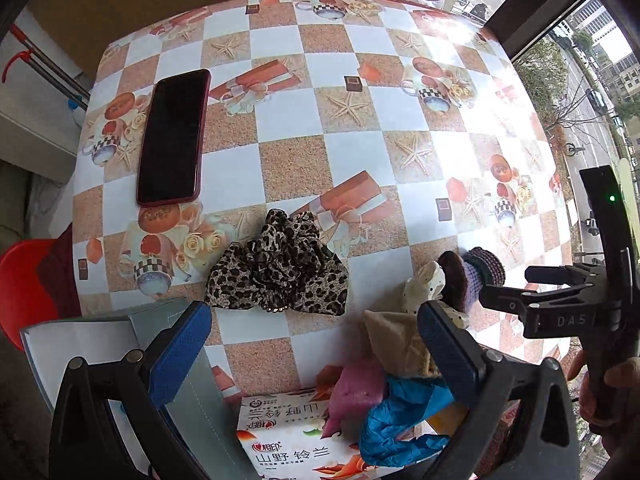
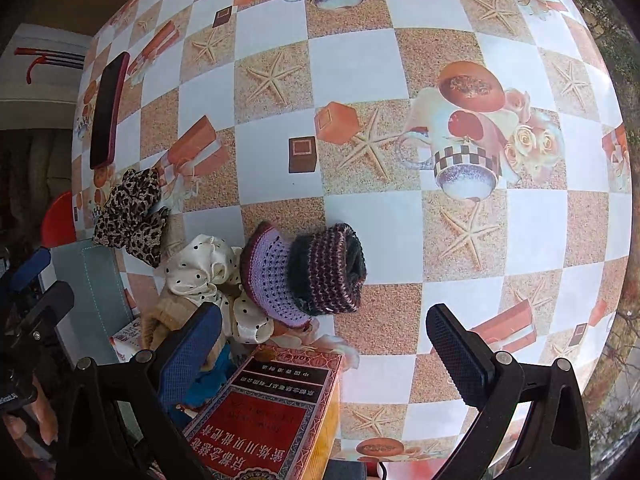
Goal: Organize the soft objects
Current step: 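Move the left tool to the leopard-print cloth while the right tool approaches the purple knit hat, then close the left tool on the leopard-print cloth while the right tool grasps the purple knit hat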
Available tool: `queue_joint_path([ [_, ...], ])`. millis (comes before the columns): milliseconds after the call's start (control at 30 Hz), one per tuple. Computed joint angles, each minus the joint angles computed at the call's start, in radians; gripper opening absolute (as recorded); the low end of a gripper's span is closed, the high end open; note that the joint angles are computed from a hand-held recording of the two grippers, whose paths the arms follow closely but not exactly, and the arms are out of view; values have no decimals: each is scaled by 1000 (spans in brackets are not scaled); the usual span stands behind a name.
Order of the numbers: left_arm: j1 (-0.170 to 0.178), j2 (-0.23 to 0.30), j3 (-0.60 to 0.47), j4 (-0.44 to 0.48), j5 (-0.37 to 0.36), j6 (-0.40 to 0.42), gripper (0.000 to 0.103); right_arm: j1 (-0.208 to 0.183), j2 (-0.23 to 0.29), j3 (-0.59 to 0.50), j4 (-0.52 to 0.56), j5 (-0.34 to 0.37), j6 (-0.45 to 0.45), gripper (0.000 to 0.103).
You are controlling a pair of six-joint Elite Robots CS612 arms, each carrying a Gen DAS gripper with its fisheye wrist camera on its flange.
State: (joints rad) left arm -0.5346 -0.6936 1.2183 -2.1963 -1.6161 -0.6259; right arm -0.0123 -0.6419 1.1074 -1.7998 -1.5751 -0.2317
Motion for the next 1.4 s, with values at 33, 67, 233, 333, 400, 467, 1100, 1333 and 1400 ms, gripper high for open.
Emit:
queue_joint_path([
  [33,2,18,-22,23,-3,-6,103,0,13,-13,15,-2,-4,103],
  [67,4,35,-42,43,-9,-9,103,2,24,-22,25,-8,-13,103],
  [233,12,99,-116,144,-11,-34,103,1,37,-13,-2,-34,-45,103],
  [333,16,115,-129,164,-16,-52,103,-14,32,-4,-34,-58,-5,103],
  [400,17,122,-134,167,-18,-63,103,-28,29,-1,-46,-76,16,103],
  [467,17,128,-137,169,-16,-71,103,-41,28,2,-53,-109,33,103],
  [1100,29,147,-124,181,-41,-111,103,-16,9,98,-188,-230,-23,103],
  [1333,29,160,-148,195,-47,-124,103,-11,24,63,-130,-232,7,103],
  [1400,31,162,-154,209,-54,-122,103,-11,25,61,-134,-230,8,103],
])
